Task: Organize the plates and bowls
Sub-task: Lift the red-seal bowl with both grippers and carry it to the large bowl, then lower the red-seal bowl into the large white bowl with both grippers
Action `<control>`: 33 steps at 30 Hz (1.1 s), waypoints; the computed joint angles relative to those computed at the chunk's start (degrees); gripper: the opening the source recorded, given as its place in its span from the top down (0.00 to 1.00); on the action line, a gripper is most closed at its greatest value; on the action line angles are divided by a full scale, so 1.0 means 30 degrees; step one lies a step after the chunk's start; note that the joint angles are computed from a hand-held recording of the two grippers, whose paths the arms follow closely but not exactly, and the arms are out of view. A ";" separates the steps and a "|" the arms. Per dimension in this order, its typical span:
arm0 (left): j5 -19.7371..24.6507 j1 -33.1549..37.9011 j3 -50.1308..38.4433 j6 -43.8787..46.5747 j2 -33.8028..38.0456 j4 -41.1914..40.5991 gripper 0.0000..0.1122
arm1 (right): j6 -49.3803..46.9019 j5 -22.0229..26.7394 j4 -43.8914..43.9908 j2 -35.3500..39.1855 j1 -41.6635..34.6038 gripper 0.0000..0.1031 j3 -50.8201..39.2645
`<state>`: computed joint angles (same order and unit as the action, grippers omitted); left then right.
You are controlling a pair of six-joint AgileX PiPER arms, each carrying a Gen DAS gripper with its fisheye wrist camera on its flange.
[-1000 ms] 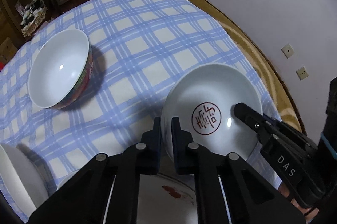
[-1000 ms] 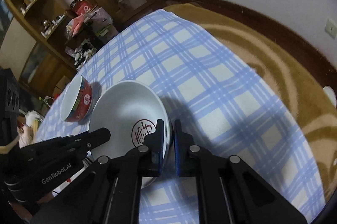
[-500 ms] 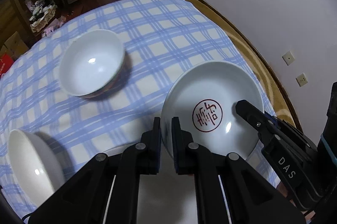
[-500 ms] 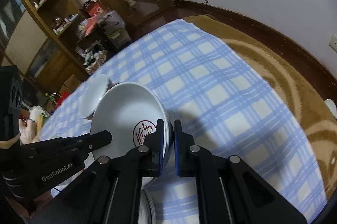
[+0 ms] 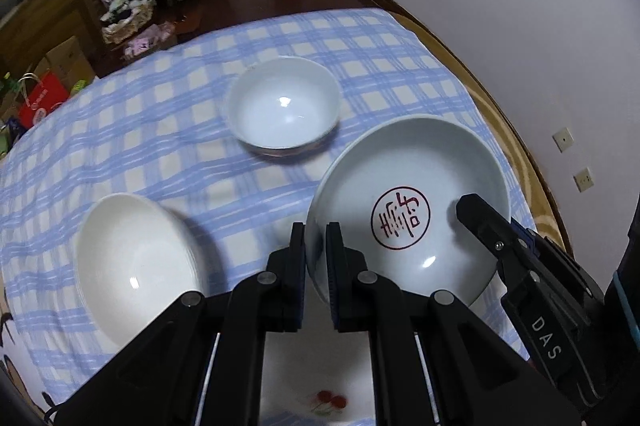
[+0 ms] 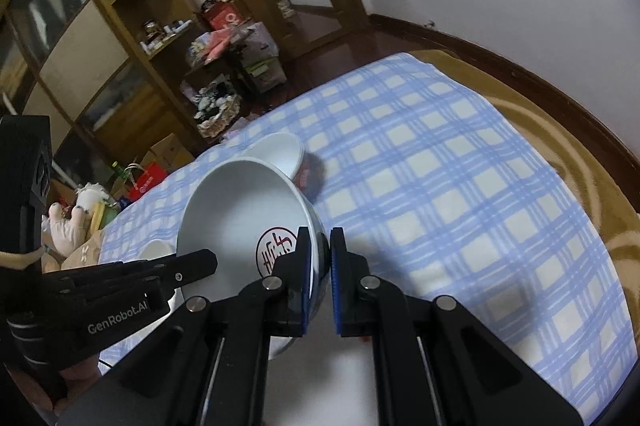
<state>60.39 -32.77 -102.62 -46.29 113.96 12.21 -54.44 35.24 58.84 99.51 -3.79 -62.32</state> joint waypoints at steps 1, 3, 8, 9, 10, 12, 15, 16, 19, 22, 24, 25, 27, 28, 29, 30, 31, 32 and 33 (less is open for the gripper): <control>-0.0048 0.0011 0.0550 -0.0185 -0.0528 0.0245 0.92 | -0.0050 0.0166 0.0033 -0.0102 0.0176 0.90 0.0008; -0.0096 0.0159 0.1475 -0.0419 -0.1424 0.0365 0.92 | -0.0218 0.0405 0.0323 -0.0258 0.0468 0.90 0.0150; -0.0022 0.0477 0.4062 -0.1010 -0.3563 0.1185 0.92 | -0.0797 0.0007 0.0866 -0.0850 0.2081 0.90 0.0894; -0.0046 0.0581 0.4603 -0.1119 -0.3968 0.1293 0.92 | -0.0926 -0.0071 0.1032 -0.0914 0.2393 0.90 0.1003; -0.0128 0.0723 0.5204 -0.1207 -0.4412 0.1372 0.92 | -0.0977 -0.0232 0.1105 -0.0980 0.2817 0.90 0.1072; -0.0329 0.0976 0.6316 -0.1351 -0.5273 0.1491 0.92 | -0.1117 -0.0641 0.1286 -0.1188 0.3720 0.90 0.1267; -0.0703 0.1465 0.7781 -0.1322 -0.6388 0.1482 0.92 | -0.1474 -0.1072 0.1708 -0.1227 0.4605 0.90 0.1323; -0.0811 0.1618 0.8238 -0.1303 -0.6707 0.1509 0.92 | -0.1620 -0.1157 0.1924 -0.1170 0.4884 0.90 0.1279; -0.1156 0.2116 0.9379 -0.0961 -0.7490 0.1295 0.91 | -0.1852 -0.1406 0.2227 -0.0972 0.5542 0.90 0.1179; -0.1670 0.2667 1.0492 -0.0593 -0.8123 0.0912 0.91 | -0.1872 -0.2030 0.2056 -0.0969 0.6360 0.90 0.1350; -0.1975 0.2920 1.1077 -0.0575 -0.8388 0.0890 0.91 | -0.1967 -0.2349 0.2091 -0.0935 0.6755 0.90 0.1498; -0.2094 0.3008 1.1296 -0.0611 -0.8511 0.0888 0.91 | -0.2004 -0.2536 0.2063 -0.0835 0.7009 0.90 0.1551; -0.2477 0.3281 1.1952 -0.0718 -0.8872 0.0864 0.91 | -0.1824 -0.2647 0.1859 -0.0629 0.7338 0.90 0.1478; -0.2642 0.3319 1.2209 -0.0834 -0.8999 0.0855 0.91 | -0.1759 -0.2749 0.1794 -0.0534 0.7514 0.90 0.1448; -0.2822 0.3463 1.2436 -0.0826 -0.9124 0.0767 0.91 | -0.1888 -0.2868 0.1888 -0.0505 0.7642 0.90 0.1511; -0.3023 0.3584 1.2707 -0.0854 -0.9274 0.0694 0.91 | -0.1947 -0.3000 0.1911 -0.0481 0.7801 0.90 0.1552; -0.3272 0.3743 1.3030 -0.0818 -0.9444 0.0589 0.91 | -0.2069 -0.3187 0.1935 -0.0427 0.8003 0.90 0.1589; -0.3488 0.3886 1.3300 -0.0776 -0.9573 0.0478 0.91 | -0.2224 -0.3320 0.2053 -0.0482 0.8131 0.90 0.1711; -0.3720 0.4016 1.3566 -0.0735 -0.9682 0.0359 0.91 | -0.2603 -0.3505 0.2353 -0.0445 0.8273 0.90 0.1795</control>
<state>49.23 -20.72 -61.93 -48.49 84.92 13.29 -62.25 24.72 65.90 98.18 21.03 -56.93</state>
